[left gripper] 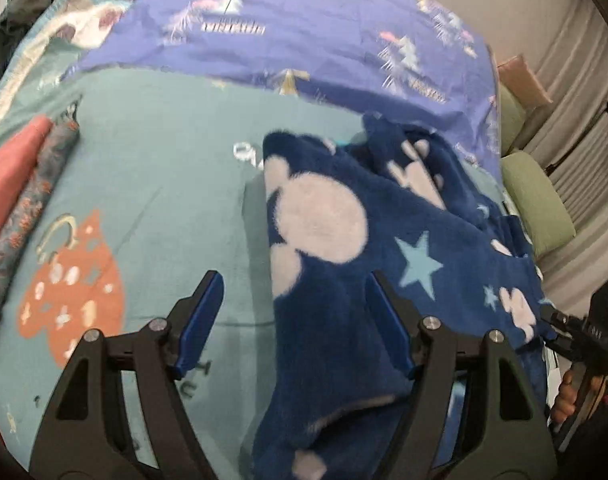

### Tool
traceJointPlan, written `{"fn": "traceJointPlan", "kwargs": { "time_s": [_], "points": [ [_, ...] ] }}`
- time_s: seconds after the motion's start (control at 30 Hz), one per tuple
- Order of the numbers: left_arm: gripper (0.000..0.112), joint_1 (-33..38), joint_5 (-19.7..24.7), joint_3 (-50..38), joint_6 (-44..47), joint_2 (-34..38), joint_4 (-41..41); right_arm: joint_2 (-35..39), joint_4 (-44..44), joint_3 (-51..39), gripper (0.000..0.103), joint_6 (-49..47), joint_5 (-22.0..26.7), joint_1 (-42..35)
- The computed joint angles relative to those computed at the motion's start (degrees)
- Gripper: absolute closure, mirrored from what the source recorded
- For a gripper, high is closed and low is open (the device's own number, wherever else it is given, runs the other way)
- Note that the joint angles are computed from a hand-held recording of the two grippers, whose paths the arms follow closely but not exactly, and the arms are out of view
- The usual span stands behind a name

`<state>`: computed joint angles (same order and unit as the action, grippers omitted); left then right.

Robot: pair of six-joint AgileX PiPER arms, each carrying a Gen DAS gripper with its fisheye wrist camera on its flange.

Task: Fold small clothes

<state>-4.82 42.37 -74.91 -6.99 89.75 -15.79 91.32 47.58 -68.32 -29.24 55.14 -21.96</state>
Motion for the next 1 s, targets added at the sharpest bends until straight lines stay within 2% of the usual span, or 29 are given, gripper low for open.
{"fn": "traceJointPlan", "kwargs": {
  "time_s": [0.03,0.1,0.13,0.17,0.27,0.33,0.47,0.6,0.63,0.7,0.77,0.8,0.83,0.9,0.97,1.0],
  "points": [
    [0.042,-0.1,0.3,-0.7,0.6,1.0,-0.9,0.2,-0.8,0.2,0.042,0.5,-1.1,0.8],
    [0.096,0.1,1.6,-2.2,4.8,3.1,-5.4,0.2,-1.4,0.9,0.063,0.0,-3.1,1.9],
    [0.096,0.1,1.8,-2.4,5.1,3.2,-5.8,0.5,-1.0,0.9,0.086,-0.6,-3.1,2.2],
    [0.097,-0.1,0.7,-2.0,4.3,2.5,-4.9,0.9,0.2,1.0,0.092,-1.7,-1.9,1.6],
    [0.097,-0.2,-1.8,-1.3,1.8,-0.2,0.4,0.7,4.7,2.0,0.092,-5.0,-1.1,0.4],
    [0.097,1.2,-1.7,-1.2,2.9,-0.3,0.5,1.4,6.2,1.5,0.092,-5.8,0.1,1.3],
    [0.096,2.4,-1.6,0.4,6.4,1.1,-1.1,1.1,-1.0,1.6,0.087,-0.6,-4.2,5.0],
    [0.085,-1.1,-3.7,3.0,-2.0,-2.2,9.9,-2.6,-2.2,3.9,0.074,0.9,-4.3,1.7],
    [0.085,-1.8,-3.4,2.8,-4.1,-2.8,12.6,-4.1,-6.0,4.0,0.067,4.2,-6.5,2.4],
    [0.085,-3.4,-4.1,3.5,-7.2,-5.8,16.5,-9.5,-11.8,7.7,0.058,6.8,-14.6,2.3],
    [0.085,-4.5,-5.2,3.8,-5.4,-8.3,14.1,-14.0,-8.4,11.5,0.055,3.5,-19.4,0.6],
    [0.085,-5.3,-5.5,3.8,-2.8,-9.3,11.2,-15.5,-3.3,12.3,0.055,-0.3,-18.8,-0.7],
    [0.085,-6.2,-5.4,3.6,-0.9,-9.6,8.9,-15.7,2.5,12.5,0.055,-5.3,-16.0,-2.4],
    [0.085,-9.1,-4.2,2.3,2.4,-8.4,5.5,-13.6,11.2,11.1,0.055,-12.4,-6.3,-4.5],
    [0.085,-12.5,-3.3,1.3,0.8,-6.0,7.6,-11.4,10.8,9.4,0.059,-13.0,-2.4,-2.6],
    [0.084,-14.7,-2.7,0.9,-1.8,-4.1,10.9,-10.1,7.1,8.5,0.06,-11.7,-3.5,0.5]
  ]
}}
